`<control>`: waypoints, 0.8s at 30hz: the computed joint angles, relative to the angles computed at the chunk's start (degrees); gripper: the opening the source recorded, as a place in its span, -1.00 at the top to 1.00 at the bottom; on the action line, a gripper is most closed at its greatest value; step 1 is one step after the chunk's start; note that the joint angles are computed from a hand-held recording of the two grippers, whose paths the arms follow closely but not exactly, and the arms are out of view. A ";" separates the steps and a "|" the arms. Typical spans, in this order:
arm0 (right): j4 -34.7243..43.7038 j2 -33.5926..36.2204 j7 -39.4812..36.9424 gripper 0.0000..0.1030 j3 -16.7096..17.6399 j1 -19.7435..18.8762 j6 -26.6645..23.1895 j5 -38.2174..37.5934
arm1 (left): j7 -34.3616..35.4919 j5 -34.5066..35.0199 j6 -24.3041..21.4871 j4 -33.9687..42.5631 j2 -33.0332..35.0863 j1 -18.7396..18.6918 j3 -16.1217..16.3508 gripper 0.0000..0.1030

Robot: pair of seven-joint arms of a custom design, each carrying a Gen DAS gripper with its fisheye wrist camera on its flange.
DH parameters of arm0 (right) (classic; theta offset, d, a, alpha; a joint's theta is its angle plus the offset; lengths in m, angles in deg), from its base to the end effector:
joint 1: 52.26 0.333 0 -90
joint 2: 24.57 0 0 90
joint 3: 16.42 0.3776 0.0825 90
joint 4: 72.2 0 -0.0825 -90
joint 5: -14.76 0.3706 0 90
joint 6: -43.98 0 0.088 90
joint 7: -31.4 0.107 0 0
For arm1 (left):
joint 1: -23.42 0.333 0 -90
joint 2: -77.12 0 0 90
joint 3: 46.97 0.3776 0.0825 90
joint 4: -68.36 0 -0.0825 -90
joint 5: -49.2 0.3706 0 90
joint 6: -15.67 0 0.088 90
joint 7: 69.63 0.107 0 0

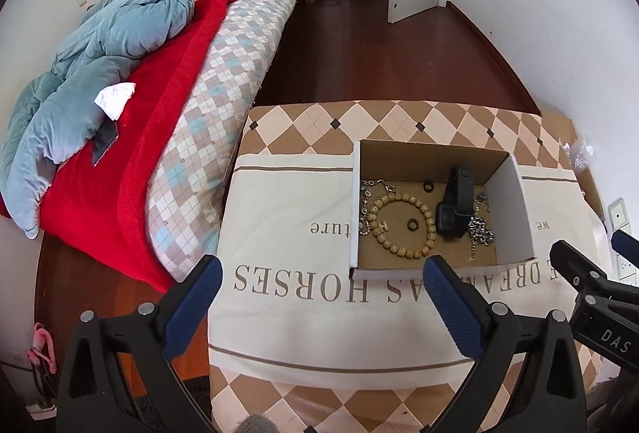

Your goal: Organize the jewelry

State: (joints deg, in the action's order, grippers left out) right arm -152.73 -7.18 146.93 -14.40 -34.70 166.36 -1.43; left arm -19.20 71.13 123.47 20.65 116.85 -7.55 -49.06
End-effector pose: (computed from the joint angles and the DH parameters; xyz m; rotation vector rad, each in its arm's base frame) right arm 0.6599 0.2173 0.6400 -1.9668 1.9818 -0.5697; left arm 0.6848 -0.3968 0.6049 -1.9822 1.8403 -0.4030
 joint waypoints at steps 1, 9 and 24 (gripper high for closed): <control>-0.61 -0.83 0.25 -1.00 -0.01 0.22 -0.10 -0.34 | -0.53 0.36 0.64 -1.66 -1.32 -0.28 0.08 -0.99; -3.74 -6.59 1.09 -1.00 0.74 0.99 -0.58 -1.67 | -4.23 3.77 4.08 -11.62 -10.30 -1.31 -1.20 -0.99; -10.34 -21.86 3.93 -1.00 4.13 2.00 -0.31 -5.71 | -11.37 8.97 4.49 -21.45 -23.95 -1.21 -6.85 -0.99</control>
State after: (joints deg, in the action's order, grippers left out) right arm -163.07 -29.04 150.87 -10.27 -32.70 166.06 -7.14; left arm -30.57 80.10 127.96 -0.80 92.90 -8.75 -55.91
